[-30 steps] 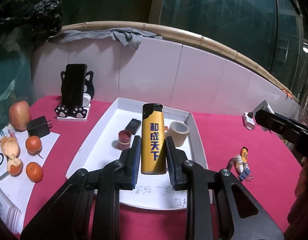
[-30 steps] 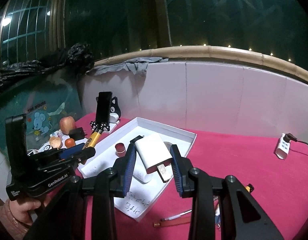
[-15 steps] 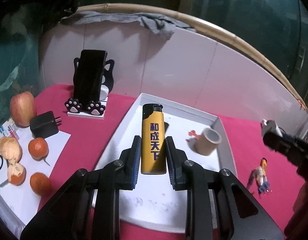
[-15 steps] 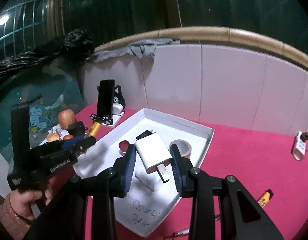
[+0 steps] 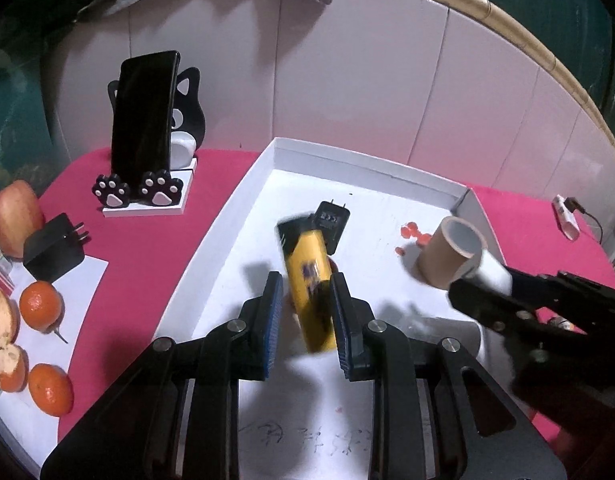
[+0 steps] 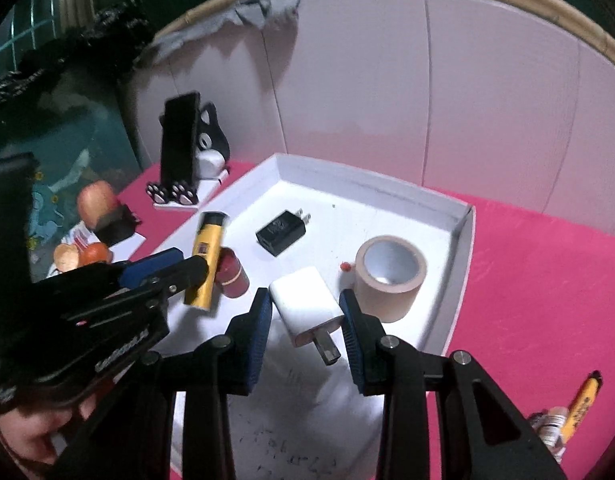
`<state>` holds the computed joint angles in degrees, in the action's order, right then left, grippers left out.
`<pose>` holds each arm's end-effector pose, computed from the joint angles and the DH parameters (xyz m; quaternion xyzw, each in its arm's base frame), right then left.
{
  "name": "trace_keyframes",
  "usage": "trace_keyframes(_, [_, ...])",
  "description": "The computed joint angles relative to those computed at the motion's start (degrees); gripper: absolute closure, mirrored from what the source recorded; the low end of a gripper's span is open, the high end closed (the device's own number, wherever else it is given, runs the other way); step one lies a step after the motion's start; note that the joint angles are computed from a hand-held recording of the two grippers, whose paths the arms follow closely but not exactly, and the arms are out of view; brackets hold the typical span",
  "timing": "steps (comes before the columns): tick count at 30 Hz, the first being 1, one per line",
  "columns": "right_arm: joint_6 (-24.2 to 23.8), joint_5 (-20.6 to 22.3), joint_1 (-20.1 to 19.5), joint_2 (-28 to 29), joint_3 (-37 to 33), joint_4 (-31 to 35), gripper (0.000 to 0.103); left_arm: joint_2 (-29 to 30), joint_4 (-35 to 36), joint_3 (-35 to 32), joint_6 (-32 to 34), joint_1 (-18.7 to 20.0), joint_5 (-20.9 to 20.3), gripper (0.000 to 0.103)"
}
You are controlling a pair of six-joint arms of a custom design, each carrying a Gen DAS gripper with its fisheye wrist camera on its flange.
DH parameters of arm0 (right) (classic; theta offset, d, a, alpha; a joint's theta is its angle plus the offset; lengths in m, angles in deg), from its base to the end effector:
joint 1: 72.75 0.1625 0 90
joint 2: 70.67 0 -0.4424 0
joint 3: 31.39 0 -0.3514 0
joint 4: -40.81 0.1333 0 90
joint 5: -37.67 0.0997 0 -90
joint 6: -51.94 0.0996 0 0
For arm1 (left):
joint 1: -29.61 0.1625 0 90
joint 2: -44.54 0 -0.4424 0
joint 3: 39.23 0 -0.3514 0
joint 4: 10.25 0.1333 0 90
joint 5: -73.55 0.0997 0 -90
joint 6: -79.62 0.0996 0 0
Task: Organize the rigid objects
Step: 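Open the left tool over the tray while the right tool releases the USB plug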
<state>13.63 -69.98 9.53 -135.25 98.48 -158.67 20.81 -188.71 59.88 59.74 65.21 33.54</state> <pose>0.0384 -0.4840 0.2443 0.1859 -0.8984 0.2865 0.2762 -0.3702 -0.5228 -0.0393 0.2212 0.8742 -0.3357 0.2723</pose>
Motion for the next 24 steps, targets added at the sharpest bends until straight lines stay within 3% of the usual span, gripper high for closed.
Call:
trace_keyframes(3, [-1.0, -0.5, 0.0, 1.2, 0.0, -1.6, 0.068, 0.2, 0.9, -0.2, -0.3, -0.2, 1.5, 0.080])
trace_keyframes(5, [-2.1, -0.3, -0.1, 1.6, 0.4, -2.9, 0.068, 0.1, 1.5, -0.2, -1.0, -0.2, 2.3, 0.074])
trace_keyframes(6, [-2.6, 0.0, -0.1, 1.8, 0.6, -4.0, 0.068, 0.0, 1.9, -0.1, -1.5, -0.3, 2.7, 0.058])
trace_keyframes(7, [-3.3, 0.1, 0.0, 2.1, 0.9, -5.4, 0.065, 0.0, 2.1, 0.0, -2.2, -0.4, 3.6, 0.032])
trace_keyframes(9, [-5.3, -0.2, 0.4, 2.9, 1.9, -10.4, 0.035, 0.1, 2.7, 0.2, -4.0, -1.0, 7.1, 0.019])
trace_keyframes(11, [-6.7, 0.8, 0.4, 2.8, 3.1, -13.8, 0.010, -0.4, 3.3, 0.9, -5.8, -1.2, 8.4, 0.013])
trace_keyframes(13, [-7.7, 1.3, 0.5, 2.7, 4.0, -16.2, 0.000, -1.2, 5.3, 1.4, -8.3, -1.2, 9.1, 0.000])
trace_keyframes(20, [-11.7, 2.1, 1.6, 1.6, 8.4, -25.6, 0.000, -2.3, 2.9, 4.2, -10.1, -2.9, 10.4, 0.000])
trace_keyframes(24, [-10.9, 5.8, 0.4, -2.5, 12.1, -28.6, 0.000, -2.9, -0.9, 6.1, -10.0, -4.7, 10.4, 0.000])
